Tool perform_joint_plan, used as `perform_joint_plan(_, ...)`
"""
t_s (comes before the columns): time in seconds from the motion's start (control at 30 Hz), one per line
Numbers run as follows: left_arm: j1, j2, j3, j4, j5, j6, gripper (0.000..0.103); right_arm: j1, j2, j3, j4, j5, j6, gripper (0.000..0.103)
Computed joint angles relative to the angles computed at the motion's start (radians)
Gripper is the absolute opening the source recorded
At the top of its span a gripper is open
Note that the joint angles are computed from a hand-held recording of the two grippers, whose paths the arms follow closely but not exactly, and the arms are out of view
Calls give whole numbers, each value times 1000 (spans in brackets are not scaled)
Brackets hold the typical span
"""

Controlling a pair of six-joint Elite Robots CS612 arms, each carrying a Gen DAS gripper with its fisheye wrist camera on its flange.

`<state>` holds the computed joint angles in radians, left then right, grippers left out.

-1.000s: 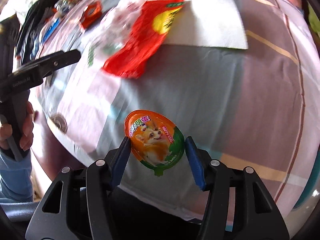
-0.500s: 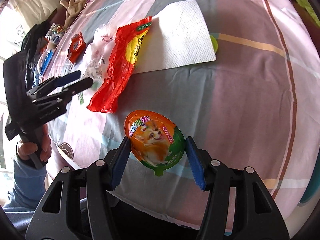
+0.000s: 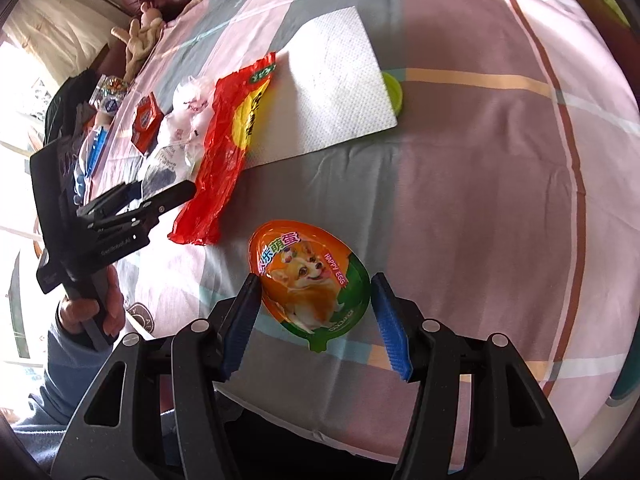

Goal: Collect trash
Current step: 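Grasp the egg-shaped snack pack with the right gripper while the left gripper grasps the clear packet, then carry the clear packet and egg-shaped snack pack over the teal bucket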

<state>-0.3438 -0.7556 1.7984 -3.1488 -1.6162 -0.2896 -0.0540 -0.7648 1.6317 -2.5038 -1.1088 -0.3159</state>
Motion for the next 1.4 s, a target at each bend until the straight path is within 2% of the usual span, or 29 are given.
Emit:
perform_joint_plan(0.13, -20, -18, 13, -8, 11, -20, 63, -16, -1, 6, -8, 17, 11, 54)
perform_joint_plan(0.4, -61, -41, 15, -34, 31, -1, 63, -54, -13, 33, -51, 45, 29, 54)
perform_joint_plan(0.63, -107, -32, -30, -11, 8, 33, 63, -107, -28, 68, -121, 85, 79, 54)
perform_joint_plan(0.83, -147, -12, -85, 34, -12, 74, 63, -155, -37, 97, -171, 90, 115, 54)
perform_joint_plan(1.07, -206, 24, -169, 101, -61, 134, 63, -237, -51, 144, -283, 115, 205, 54)
perform_joint_plan(1.27, -263, 66, -261, 170, -113, 209, 63, -332, -66, 196, -402, 101, 303, 54)
perform_joint_plan(1.4, -301, 97, -325, 224, -137, 260, 63, -384, -68, 218, -441, 86, 336, 54)
